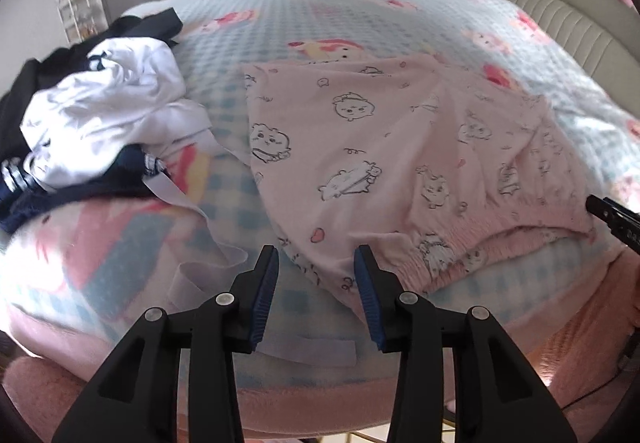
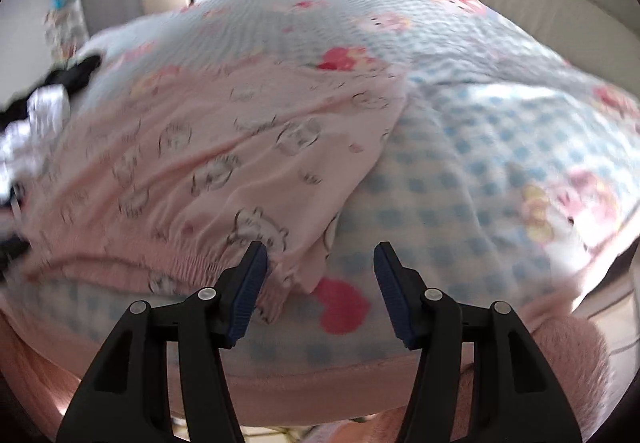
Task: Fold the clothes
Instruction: 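Open both tools and move them back from the folded pants, then grasp the elastic cuff edge of the folded pants with both tools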
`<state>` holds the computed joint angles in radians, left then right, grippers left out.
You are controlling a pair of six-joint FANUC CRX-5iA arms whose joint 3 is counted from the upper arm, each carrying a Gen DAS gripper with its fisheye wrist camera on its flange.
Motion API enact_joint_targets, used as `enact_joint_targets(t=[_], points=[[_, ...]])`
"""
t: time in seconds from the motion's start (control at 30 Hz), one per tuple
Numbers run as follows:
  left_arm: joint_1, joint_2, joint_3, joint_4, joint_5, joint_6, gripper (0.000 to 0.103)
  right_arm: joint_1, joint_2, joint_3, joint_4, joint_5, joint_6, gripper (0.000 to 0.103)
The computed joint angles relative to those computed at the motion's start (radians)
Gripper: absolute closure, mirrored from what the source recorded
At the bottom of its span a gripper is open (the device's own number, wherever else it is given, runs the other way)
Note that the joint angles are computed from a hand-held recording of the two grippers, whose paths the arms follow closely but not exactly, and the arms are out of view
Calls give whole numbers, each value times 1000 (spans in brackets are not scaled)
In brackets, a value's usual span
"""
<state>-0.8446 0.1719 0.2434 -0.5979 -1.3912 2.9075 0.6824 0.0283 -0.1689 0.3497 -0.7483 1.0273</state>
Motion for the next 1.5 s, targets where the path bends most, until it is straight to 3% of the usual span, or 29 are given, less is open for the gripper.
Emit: enact_joint_targets(t=[0.13,0.27,0.37,0.43,0.47,0.57,0.63,0.7,0.83,0.93,1.0,1.1,1.27,1.4,1.5], points=[[6,-34,-62,22,108,12,62,-10,-29,-8,-77,40,65,47],[-3,21,0,4,6,-9,62,14,-47,-23,-114,78,152,47],[-17,35,36,-38,-73,32,62,43,-27,-54,41,79,67,47],[-21,18,27,-58,-90,72,62,19,-15,-50,55,69,8,52],[-22,4,16,-64,-85,93,62,6,-9,-46,61,63,-20,52],[-12,-60,-63,-42,28,131,62,-32,-8,-47,57,59,-79,52],[-12,-82,-96,-26,94,118,62,-69,-23,-31,-51,67,-40,51],[-18,-73,-94,-18,104,97,62,-95,-39,-2,-196,73,66,51],[-10,-52,-81,9,80,88,62,-72,-77,9,-317,87,261,51],[21,-85,-132,52,152,111,62,-32,-83,11,-339,61,373,50],[43,-87,-154,99,204,77,62,26,-65,-33,-189,49,297,50],[50,-67,-147,130,220,46,62,68,-28,-74,10,23,134,51],[37,-36,-109,108,192,43,62,31,-37,-78,4,55,57,50],[5,-12,-49,23,119,94,70,5,-25,-53,-51,50,69,50],[-28,-3,-5,-60,84,100,70,-9,-50,-73,-49,115,43,50]])
